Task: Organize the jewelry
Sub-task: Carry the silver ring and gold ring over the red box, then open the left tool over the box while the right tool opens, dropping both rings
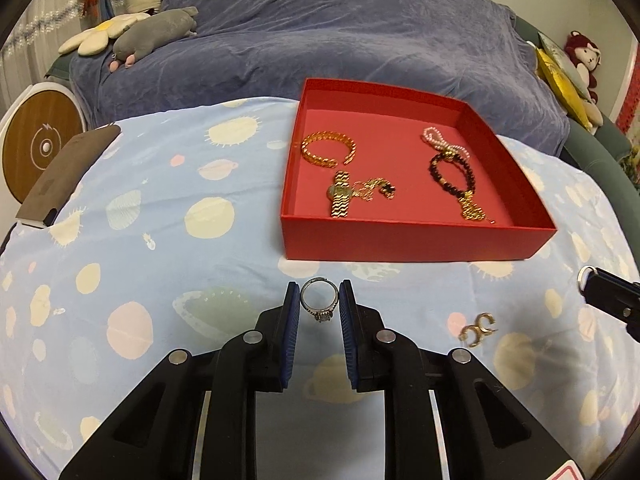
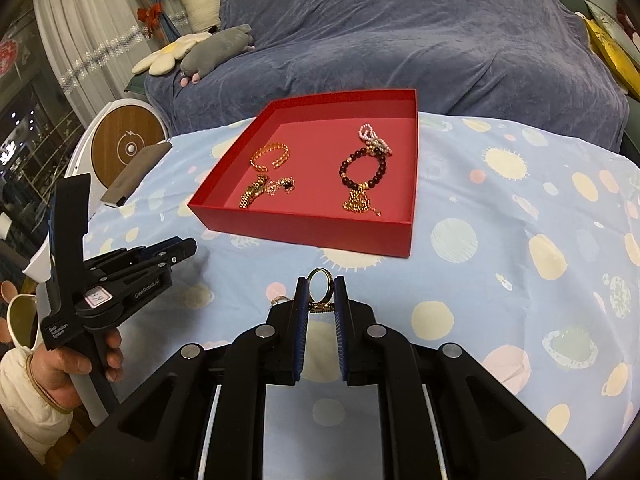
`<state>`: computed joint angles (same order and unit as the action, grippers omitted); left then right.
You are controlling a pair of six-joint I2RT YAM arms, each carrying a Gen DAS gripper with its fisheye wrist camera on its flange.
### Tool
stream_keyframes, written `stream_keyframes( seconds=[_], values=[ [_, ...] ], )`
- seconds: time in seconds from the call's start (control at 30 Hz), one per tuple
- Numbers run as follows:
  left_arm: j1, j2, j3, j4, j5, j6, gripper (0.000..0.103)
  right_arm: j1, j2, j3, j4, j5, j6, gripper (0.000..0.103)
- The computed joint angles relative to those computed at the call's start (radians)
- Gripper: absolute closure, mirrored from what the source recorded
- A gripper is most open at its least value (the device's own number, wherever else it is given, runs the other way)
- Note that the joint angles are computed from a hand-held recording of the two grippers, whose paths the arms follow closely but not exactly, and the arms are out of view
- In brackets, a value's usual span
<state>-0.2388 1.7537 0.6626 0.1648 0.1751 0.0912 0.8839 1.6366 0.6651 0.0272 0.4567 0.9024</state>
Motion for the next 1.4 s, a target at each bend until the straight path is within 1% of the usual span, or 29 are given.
stream_keyframes(
  seconds=[0.13,0.23,0.33,0.47,0.6,0.73,0.87,1.0,1.33,1.4],
  values=[
    [-0.025,-0.084,0.031,-0.070,0.037,-0.022,0.086,-0.026,-0.023,0.046,-0.017,0.010,-0.034,0.091],
    [-0.048,-0.097,0.114,-0.137,0.054,-0.039,0.086,-0.071,-0.024,0.095,-0.030,0.004,-0.076,0.091],
    [-0.070,-0.066,0.222,-0.204,0.077,-0.057,0.086,-0.142,0.008,0.156,-0.026,-0.040,-0.126,0.091],
    [-0.100,0.039,0.374,-0.238,0.042,-0.055,0.086,-0.240,0.077,0.223,-0.008,-0.104,-0.163,0.091],
    [-0.108,0.165,0.519,-0.271,0.041,-0.064,0.086,-0.314,0.169,0.301,0.000,-0.150,-0.193,0.091],
    [-0.120,0.269,0.627,-0.296,0.036,-0.062,0.085,-0.364,0.256,0.367,0.020,-0.199,-0.213,0.091],
    [-0.123,0.354,0.724,-0.341,0.047,-0.070,0.085,-0.397,0.330,0.421,0.040,-0.251,-0.202,0.091],
    [-0.122,0.403,0.778,-0.364,0.055,-0.084,0.085,-0.409,0.377,0.463,0.039,-0.260,-0.211,0.091],
    [-0.120,0.456,0.836,-0.397,0.082,-0.097,0.085,-0.428,0.427,0.502,0.050,-0.280,-0.195,0.091],
    [-0.124,0.459,0.840,-0.394,0.061,-0.100,0.084,-0.428,0.433,0.508,0.049,-0.281,-0.201,0.090]
  ],
)
